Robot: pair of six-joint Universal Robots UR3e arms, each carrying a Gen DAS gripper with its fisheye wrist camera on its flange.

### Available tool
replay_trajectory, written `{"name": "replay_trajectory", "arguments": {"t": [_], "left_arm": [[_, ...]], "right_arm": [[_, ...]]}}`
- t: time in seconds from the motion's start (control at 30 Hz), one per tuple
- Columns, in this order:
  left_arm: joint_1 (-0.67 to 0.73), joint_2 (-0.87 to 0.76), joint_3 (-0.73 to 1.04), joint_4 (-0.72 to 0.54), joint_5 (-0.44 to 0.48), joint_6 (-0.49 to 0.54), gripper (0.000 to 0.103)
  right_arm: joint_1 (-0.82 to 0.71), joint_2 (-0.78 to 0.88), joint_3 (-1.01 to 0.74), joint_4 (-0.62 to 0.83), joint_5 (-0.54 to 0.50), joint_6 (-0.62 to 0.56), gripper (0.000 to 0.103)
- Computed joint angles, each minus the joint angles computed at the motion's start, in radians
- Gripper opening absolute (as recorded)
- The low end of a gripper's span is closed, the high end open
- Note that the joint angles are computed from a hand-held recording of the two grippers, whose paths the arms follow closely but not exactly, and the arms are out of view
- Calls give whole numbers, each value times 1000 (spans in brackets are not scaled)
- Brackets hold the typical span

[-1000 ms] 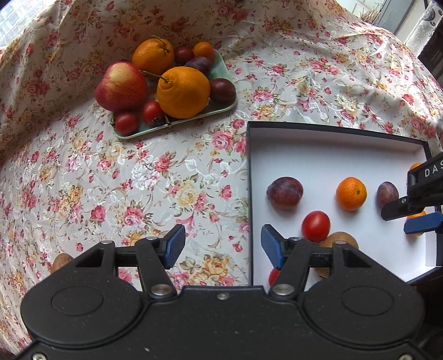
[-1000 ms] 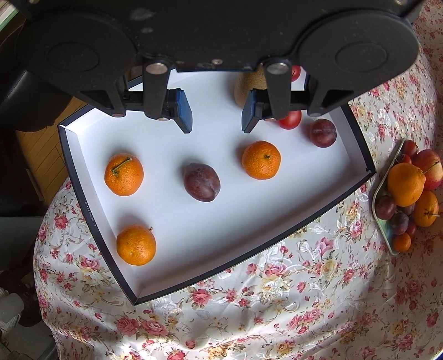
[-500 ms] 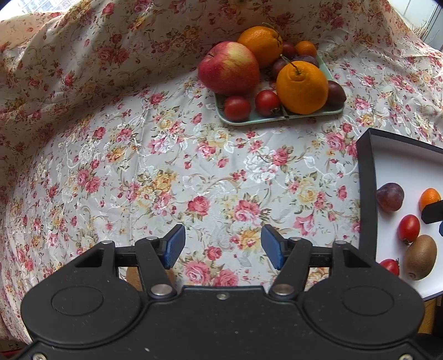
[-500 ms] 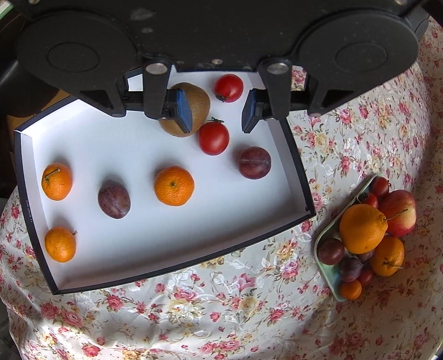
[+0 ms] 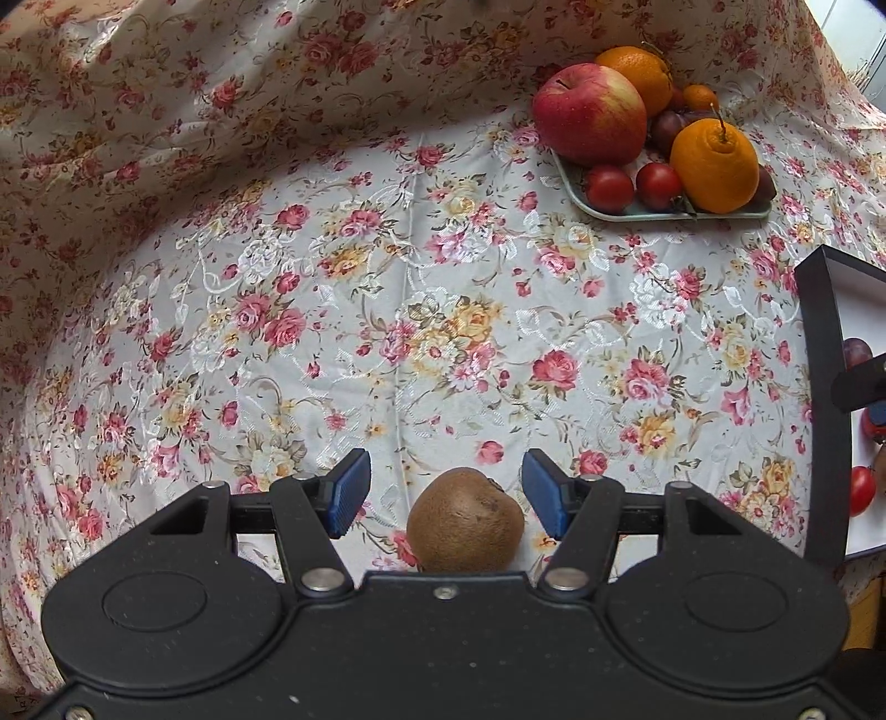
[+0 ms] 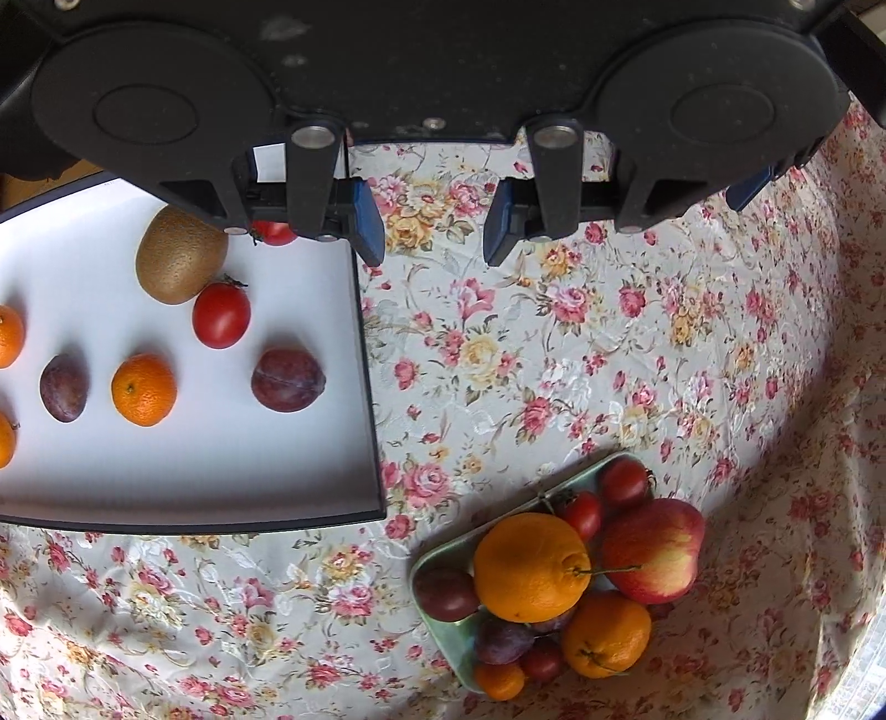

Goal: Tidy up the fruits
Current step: 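Close the left tool on another brown kiwi while the right tool grasps a red plum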

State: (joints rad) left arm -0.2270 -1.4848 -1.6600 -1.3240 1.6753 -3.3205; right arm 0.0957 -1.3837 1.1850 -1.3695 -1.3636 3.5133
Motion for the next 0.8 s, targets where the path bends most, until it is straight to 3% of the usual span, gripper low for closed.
{"name": "replay_trajectory", "arguments": {"t": [0.4,0.53,0.8], "left_arm": [[111,140,-128,2,-140,155,66],[93,136,-140,9,-136,194,66],[28,53,-156,60,-67,176,66]], "right_arm": [[152,-7,15,-184,58,118,42],[183,-18,32,-255,53,167,42],[250,30,-34,-257,-42,123,42]]}}
